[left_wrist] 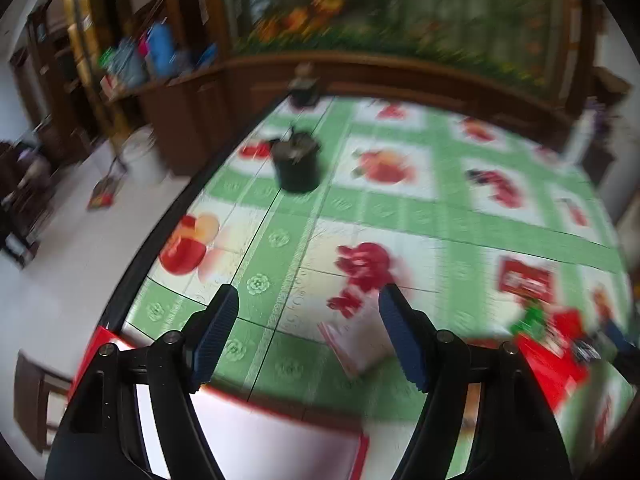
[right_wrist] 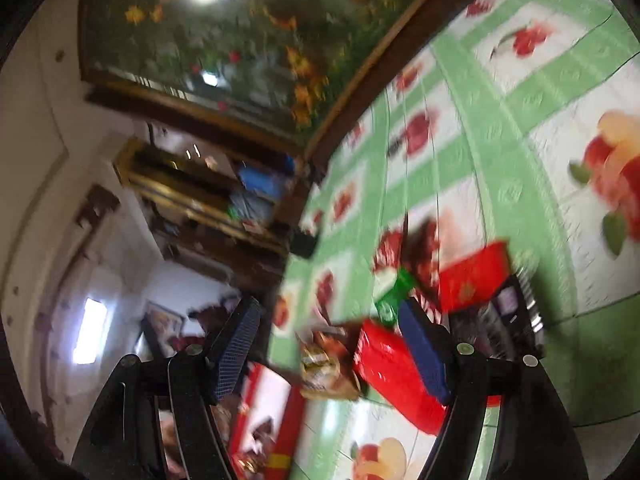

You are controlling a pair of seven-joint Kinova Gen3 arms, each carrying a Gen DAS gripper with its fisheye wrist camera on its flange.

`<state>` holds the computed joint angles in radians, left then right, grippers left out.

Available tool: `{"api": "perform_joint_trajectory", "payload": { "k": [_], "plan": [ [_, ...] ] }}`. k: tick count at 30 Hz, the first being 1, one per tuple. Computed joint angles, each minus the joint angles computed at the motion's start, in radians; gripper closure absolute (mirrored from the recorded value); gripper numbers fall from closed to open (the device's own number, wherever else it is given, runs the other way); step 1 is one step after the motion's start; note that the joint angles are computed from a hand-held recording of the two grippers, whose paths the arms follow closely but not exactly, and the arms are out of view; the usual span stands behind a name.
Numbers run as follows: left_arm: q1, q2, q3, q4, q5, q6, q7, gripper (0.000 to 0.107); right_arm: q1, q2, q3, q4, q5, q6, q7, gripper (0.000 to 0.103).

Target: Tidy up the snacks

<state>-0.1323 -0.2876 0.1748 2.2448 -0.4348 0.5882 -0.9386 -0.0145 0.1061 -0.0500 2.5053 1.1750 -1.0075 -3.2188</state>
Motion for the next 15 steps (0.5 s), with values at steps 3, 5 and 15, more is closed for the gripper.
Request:
{"api": "perform_joint_trajectory", "payload": {
  "k": [3,5,15],
  "plan": [
    [-0.052,0.134,0.072,-0.032,-0.050,0.017,0.120,0.035,-0.050,-0.048,0.092,0.009,0.004,0.059,-0.015,0.028],
    [-0.008,0.188,0.051,-0.037,-0.081,0.011,0.176,0.035,-0.067,-0.070,0.101,-0.009,0.029,0.140,-0.091,0.028],
    [0.113,0.268,-0.072,-0.061,0.112,-0.059,0.028,0.035,0.019,-0.065,-0.061,-0.038,-0.001,0.255,-0.139,0.028]
  ]
}}
